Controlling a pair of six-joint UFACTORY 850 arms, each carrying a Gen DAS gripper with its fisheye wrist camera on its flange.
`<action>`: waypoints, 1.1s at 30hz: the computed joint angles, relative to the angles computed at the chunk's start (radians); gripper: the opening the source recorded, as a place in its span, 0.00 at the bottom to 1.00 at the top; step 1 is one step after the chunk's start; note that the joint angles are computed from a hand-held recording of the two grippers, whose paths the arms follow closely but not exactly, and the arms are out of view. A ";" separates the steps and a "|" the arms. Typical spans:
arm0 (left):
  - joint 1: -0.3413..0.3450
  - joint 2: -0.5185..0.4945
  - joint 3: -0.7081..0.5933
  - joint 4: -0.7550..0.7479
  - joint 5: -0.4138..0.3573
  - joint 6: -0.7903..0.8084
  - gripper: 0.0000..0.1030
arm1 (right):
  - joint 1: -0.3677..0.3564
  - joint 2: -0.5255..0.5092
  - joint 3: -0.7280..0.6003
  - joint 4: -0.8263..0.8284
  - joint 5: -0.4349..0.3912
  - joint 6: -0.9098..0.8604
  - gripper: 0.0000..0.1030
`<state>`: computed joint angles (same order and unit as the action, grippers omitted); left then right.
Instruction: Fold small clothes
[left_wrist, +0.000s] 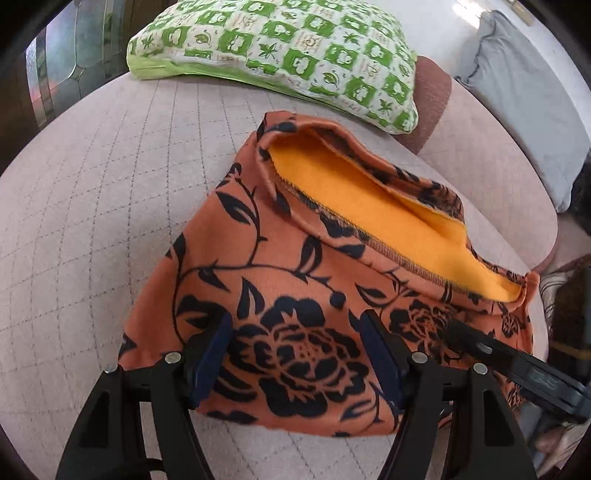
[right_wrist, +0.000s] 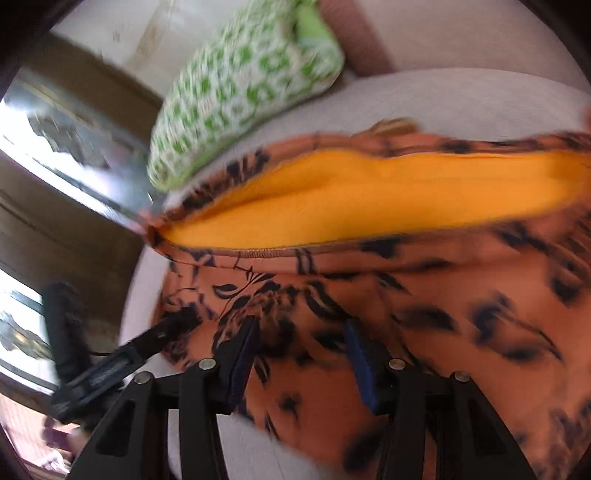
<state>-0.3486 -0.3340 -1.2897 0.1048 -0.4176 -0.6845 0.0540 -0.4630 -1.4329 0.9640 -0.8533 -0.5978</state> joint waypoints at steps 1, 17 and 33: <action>0.001 -0.005 -0.006 0.007 -0.002 -0.002 0.70 | 0.018 -0.032 -0.042 -0.021 0.016 0.019 0.49; 0.037 -0.089 -0.124 0.363 0.003 -0.330 0.70 | -0.036 -0.114 -0.245 0.001 0.267 0.218 0.49; -0.035 -0.083 -0.134 0.589 -0.069 -0.486 0.73 | -0.228 0.263 0.328 0.017 0.275 0.226 0.49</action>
